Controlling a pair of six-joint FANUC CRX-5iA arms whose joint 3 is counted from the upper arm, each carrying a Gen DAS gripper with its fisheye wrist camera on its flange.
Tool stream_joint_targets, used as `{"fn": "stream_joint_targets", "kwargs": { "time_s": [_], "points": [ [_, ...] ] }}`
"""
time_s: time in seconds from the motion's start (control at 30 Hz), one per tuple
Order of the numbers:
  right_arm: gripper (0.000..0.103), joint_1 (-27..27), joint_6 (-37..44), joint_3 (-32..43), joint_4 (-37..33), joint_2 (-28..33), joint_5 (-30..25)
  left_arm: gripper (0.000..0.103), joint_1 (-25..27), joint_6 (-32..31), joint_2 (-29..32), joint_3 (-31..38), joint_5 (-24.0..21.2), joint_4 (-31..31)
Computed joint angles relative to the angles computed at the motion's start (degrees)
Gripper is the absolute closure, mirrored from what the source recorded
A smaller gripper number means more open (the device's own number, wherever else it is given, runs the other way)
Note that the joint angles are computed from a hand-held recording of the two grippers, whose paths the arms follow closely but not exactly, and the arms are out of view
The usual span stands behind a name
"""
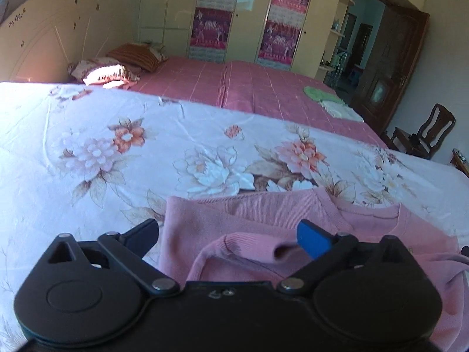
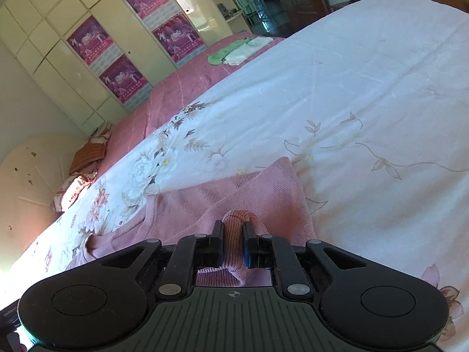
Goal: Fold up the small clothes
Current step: 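Carry the held hem up over the body toward the collar, release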
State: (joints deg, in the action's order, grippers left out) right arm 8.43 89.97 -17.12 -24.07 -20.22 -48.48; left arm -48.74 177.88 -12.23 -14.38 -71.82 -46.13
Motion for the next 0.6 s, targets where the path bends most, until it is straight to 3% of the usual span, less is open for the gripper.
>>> {"fn": "stream_joint_targets", "kwargs": {
  "time_s": [0.03, 0.1, 0.23, 0.3, 0.37, 0.5, 0.6],
  "points": [
    [0.062, 0.4, 0.0, -0.7, 1.0, -0.8, 1.6, 0.002, 0.3, -1.2, -1.1, -0.5, 0.6, 0.5],
    [0.043, 0.1, 1.8, -1.3, 0.7, -1.7, 3.2, 0.002, 1.5, -4.1, -2.8, -1.8, 2.6, 2.1],
    [0.043, -0.4, 8.0, 0.3, -2.1, -0.8, 1.7, 0.006, 3.3, -11.7, -2.1, -2.7, 5.2, 4.8],
    [0.043, 1.7, 8.8, -0.3, 0.1, -0.5, 2.0, 0.008, 4.0, -14.2, -0.5, -2.3, 6.3, 5.1],
    [0.043, 4.0, 9.2, -1.2, 2.4, -0.3, 2.8, 0.014, 5.6, -17.2, 0.9, -2.0, 8.1, 6.0],
    [0.043, 7.2, 11.1, -1.6, 4.7, 1.0, 3.8, 0.037, 10.1, -23.9, 3.2, -2.1, 11.9, 9.6],
    [0.043, 8.8, 13.0, -1.8, 6.3, 2.3, 5.2, 0.038, 11.8, -27.9, 4.1, -2.6, 13.8, 11.2]
  ]
}}
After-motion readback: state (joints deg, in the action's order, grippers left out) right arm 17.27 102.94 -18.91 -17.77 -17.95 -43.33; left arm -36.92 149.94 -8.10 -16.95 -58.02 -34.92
